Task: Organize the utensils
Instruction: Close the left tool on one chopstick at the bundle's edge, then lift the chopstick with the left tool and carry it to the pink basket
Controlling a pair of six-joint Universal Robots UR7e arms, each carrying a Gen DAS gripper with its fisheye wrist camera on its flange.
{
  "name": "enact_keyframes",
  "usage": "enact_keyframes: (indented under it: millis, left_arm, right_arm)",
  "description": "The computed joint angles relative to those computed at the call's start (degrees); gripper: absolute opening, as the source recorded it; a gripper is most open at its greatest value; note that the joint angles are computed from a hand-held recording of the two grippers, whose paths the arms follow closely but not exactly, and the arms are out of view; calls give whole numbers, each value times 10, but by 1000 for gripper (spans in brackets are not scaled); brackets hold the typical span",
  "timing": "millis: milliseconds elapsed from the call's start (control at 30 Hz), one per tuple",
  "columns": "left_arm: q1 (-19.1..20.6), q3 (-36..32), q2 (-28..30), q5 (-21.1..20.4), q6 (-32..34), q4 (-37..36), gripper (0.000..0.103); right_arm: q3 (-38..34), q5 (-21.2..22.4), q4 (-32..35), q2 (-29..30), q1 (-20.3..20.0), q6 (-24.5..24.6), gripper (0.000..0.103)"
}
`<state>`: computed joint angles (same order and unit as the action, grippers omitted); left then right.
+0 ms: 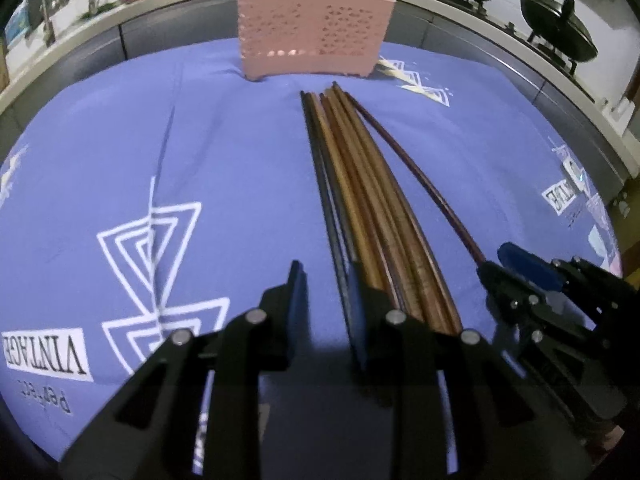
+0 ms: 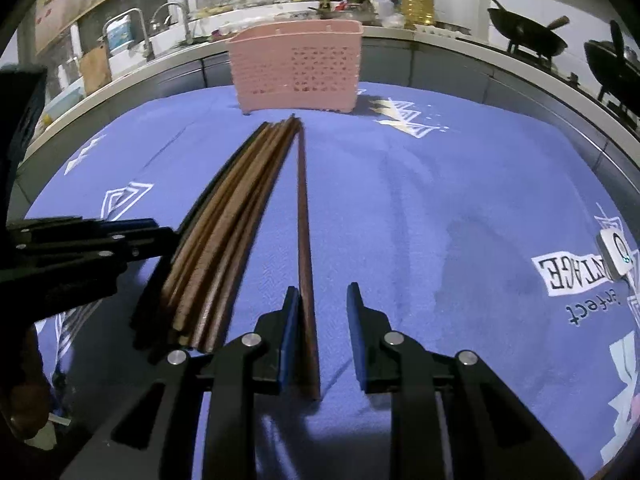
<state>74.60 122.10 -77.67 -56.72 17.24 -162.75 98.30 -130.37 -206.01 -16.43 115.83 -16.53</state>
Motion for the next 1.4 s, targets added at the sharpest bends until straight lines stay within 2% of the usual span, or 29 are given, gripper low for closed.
enact_keyframes:
  millis: [167,200,233,267,400,600,733,900,1067,1200,1300,1400]
  left_arm:
    - [-18,8,22,45,23,-34,22]
    - [-18,8,25,44,29,-41,21]
    - [-15,6,25,41,32,-44,10]
    - [-10,2,23,33,30,-37,7]
    - [10,-9,0,11,15,0,6]
    - [33,22,-68,14,31,32,6]
    - [33,12,-70,20,48,57,7]
    - [31,-38,-21,25,67,60,12]
    - [28,-103,42,33,103,58,12]
    - [33,-153,77,18,112,71,12]
    - [34,-160,92,15,125,41,7]
    - [32,-169,100,20,120,39,6]
  right_arm:
    - [-13,-6,4,11,7,-20,25]
    - [-14,-6,5,11,7,-23,25]
    - [-12,-4,8,9,6,-20,22]
    - [-8,1,11,4,4,-15,15]
    - [13,6,20,-16,-7,12,13]
    - [60,5,25,-43,-9,30,13]
    - [48,6,58,-47,-9,26,15]
    - [-26,52,184,-51,-23,33,24]
    - [-164,42,291,-3,-24,-9,25]
    - [-273,54,393,31,-29,-5,25]
    - [-329,65,429,54,-32,-24,7]
    - [-348,79,474,52,-35,0,5]
